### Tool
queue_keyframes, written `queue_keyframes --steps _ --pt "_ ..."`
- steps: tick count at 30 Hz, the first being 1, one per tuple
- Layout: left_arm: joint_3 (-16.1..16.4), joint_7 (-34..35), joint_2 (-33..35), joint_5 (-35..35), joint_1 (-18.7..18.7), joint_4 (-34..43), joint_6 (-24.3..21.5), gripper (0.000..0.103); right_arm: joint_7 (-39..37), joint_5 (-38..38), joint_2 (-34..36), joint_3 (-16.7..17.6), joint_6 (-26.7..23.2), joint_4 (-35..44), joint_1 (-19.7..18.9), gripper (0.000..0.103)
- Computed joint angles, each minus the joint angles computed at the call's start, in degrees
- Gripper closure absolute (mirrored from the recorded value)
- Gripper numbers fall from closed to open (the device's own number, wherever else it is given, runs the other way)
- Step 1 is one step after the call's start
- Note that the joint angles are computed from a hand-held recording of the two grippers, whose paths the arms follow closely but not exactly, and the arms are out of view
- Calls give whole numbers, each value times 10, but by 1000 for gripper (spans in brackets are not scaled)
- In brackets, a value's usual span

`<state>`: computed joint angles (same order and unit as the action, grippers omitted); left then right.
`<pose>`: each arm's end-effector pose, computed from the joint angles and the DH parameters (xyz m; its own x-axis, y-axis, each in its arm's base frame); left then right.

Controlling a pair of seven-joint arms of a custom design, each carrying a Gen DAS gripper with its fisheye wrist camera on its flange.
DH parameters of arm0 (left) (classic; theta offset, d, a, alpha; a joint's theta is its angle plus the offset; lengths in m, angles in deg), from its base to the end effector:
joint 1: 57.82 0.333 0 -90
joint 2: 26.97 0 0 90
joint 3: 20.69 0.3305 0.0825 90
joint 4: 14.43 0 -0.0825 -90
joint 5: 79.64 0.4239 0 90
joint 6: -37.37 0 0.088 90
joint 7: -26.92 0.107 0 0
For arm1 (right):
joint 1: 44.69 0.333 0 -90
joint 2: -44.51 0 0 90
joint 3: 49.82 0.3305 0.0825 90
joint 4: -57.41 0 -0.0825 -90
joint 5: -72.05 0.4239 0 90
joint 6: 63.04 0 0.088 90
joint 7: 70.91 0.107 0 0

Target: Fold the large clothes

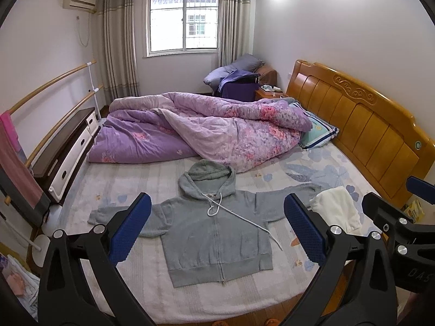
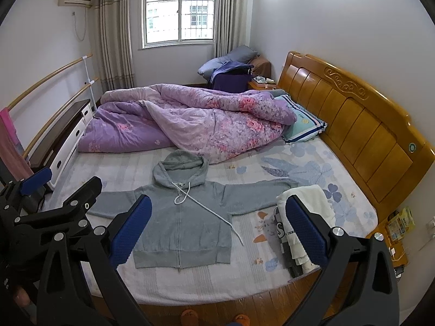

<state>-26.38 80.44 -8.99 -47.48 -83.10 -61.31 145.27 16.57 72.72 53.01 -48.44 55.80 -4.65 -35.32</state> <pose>0.5970 -0.2890 0.8684 0.1432 -0.9895 0.0177 -0.6048 -0.1017 -0.7899 0.6301 0.1182 0.8611 0.2187 -0.9756 0.0182 -0.6464 -0.1589 -0.7463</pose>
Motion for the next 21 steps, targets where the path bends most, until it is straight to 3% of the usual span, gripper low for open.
queue_keyframes --steps 21 --pt "31 12 79 -1 -38 124 -38 5 -11 -7 19 -5 -1 27 -11 8"
